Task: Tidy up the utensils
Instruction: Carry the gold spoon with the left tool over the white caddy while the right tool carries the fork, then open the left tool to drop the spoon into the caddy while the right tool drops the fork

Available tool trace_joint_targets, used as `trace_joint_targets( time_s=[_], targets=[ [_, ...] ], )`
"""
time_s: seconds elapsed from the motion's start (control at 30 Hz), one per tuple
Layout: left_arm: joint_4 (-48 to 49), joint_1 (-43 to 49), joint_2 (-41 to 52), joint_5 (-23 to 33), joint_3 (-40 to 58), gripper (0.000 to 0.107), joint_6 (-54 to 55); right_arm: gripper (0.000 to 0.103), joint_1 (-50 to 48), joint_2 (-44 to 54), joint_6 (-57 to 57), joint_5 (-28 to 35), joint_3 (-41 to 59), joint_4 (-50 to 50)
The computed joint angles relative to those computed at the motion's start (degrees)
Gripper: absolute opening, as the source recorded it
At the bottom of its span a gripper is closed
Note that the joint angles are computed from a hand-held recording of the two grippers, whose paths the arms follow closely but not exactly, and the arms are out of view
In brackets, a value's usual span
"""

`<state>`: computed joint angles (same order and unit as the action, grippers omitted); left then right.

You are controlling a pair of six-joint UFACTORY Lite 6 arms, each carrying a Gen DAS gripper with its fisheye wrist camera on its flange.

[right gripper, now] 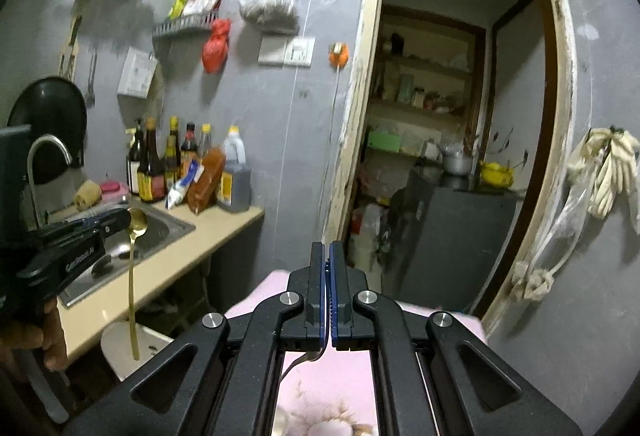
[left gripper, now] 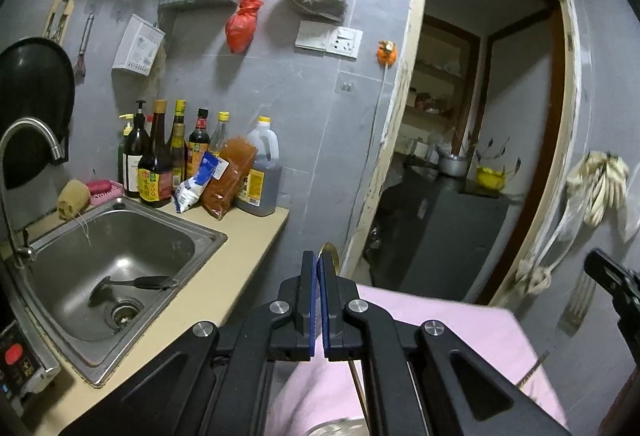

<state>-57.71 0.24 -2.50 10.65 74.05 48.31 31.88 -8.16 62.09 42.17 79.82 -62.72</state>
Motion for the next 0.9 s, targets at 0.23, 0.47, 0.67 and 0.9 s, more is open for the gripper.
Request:
trace_joint_targets(
  time_s=[0.23, 0.47, 0.67, 0.9],
  targets=[
    [-10.6, -2.3, -3.6, -2.6, -7.6, 0.003, 13.4, 0.002, -2.1, -2.4, -1.1, -4.4, -6.4, 6.6],
    [-0.7, 1.2, -4.2, 9.1, -6.4, 0.004, 4.4, 0.009, -4.3, -6.7, -6.4, -7.2, -9.1, 15.3],
    [6.5, 3.6, -4.5, 17.5, -3.8, 0.004, -3.7, 0.04, -6.7, -13.1, -7.2, -7.8, -11.9, 17.8],
    [14.7, -1.7, -8.2, 19.4, -2.2, 0.017, -11.9, 0.061, -14.4, -22.1, -15.0, -7.9, -13.8, 24.1]
  ],
)
